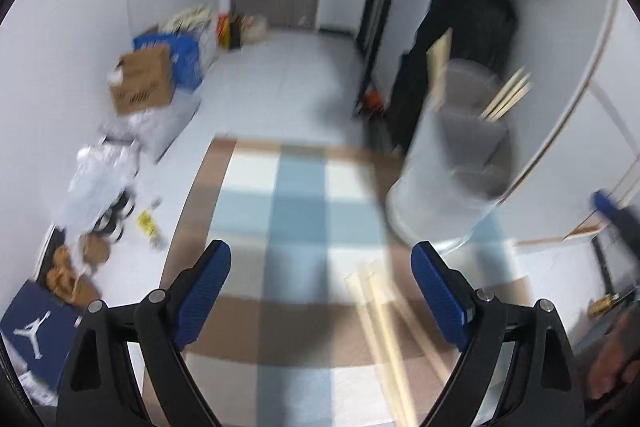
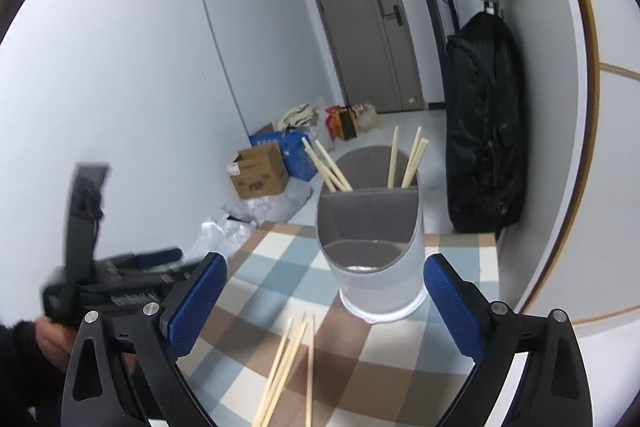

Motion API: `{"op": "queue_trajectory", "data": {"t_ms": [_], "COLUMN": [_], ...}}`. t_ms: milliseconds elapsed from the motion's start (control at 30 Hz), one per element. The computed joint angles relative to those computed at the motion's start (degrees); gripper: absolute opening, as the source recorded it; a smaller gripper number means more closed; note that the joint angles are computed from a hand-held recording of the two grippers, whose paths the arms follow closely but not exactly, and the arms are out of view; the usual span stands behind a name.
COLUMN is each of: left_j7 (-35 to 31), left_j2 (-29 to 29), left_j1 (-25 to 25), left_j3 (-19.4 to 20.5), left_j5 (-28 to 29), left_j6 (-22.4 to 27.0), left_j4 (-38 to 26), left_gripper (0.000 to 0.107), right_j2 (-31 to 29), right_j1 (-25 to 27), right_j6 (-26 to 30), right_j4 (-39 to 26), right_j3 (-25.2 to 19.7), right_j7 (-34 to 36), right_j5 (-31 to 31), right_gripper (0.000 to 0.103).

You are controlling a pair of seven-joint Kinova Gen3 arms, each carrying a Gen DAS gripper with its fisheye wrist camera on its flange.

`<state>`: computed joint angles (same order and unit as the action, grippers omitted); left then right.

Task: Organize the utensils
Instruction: 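Lower both open tools back toward the stick pile, then close the left tool on one wooden stick from the pile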

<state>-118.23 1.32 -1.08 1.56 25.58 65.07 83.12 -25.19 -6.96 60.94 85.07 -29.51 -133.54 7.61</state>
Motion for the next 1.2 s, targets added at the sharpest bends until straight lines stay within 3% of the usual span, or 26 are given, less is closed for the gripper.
{"op": "queue_trajectory", "data": {"t_ms": [167, 433, 567, 833, 900, 967, 1200], "left_j7": [5.99, 6.9, 8.33, 13.0, 13.85, 14.36, 15.78], "left_j2": [4.71, 6.64, 7.64, 8.69, 8.99, 8.64, 7.79], "left_j1": [1.44, 2.67, 3.98, 6.61, 7.55, 8.96, 9.88], "left_j3": [1.18, 2.54, 2.94, 3.63, 4.32, 4.16, 4.1], "left_j5": [-7.53, -9.72, -11.51, -14.68, -16.7, -18.77, -20.84], "left_j6": [4.18, 8.47, 9.45, 10.29, 10.58, 10.11, 10.53], "left_j4": [-2.98, -3.63, -4.4, -5.96, -6.37, -6.21, -5.55], "left_gripper": [0.089, 0.088, 0.074, 0.073, 0.057, 0.052, 0.048], "right_j2": [0.21, 0.75, 0.27, -0.69, -0.98, -1.22, -1.68], "right_j1": [-1.08, -2.27, -2.84, -3.19, -3.16, -2.92, -2.76], "right_j6": [-1.01, -1.88, -2.41, -3.06, -3.35, -3.53, -3.88], "right_j4": [1.14, 1.96, 2.53, 3.27, 3.38, 3.35, 3.63], "right_j3": [1.26, 3.3, 4.41, 6.74, 7.03, 6.99, 7.48], "right_j7": [-0.93, -2.54, -2.88, -3.54, -3.43, -3.35, -2.93], "right_j5": [-1.45, -3.26, -3.74, -5.79, -6.08, -6.13, -7.18], "right_gripper": [0.1, 0.1, 0.1, 0.1, 0.1, 0.1, 0.1]}}
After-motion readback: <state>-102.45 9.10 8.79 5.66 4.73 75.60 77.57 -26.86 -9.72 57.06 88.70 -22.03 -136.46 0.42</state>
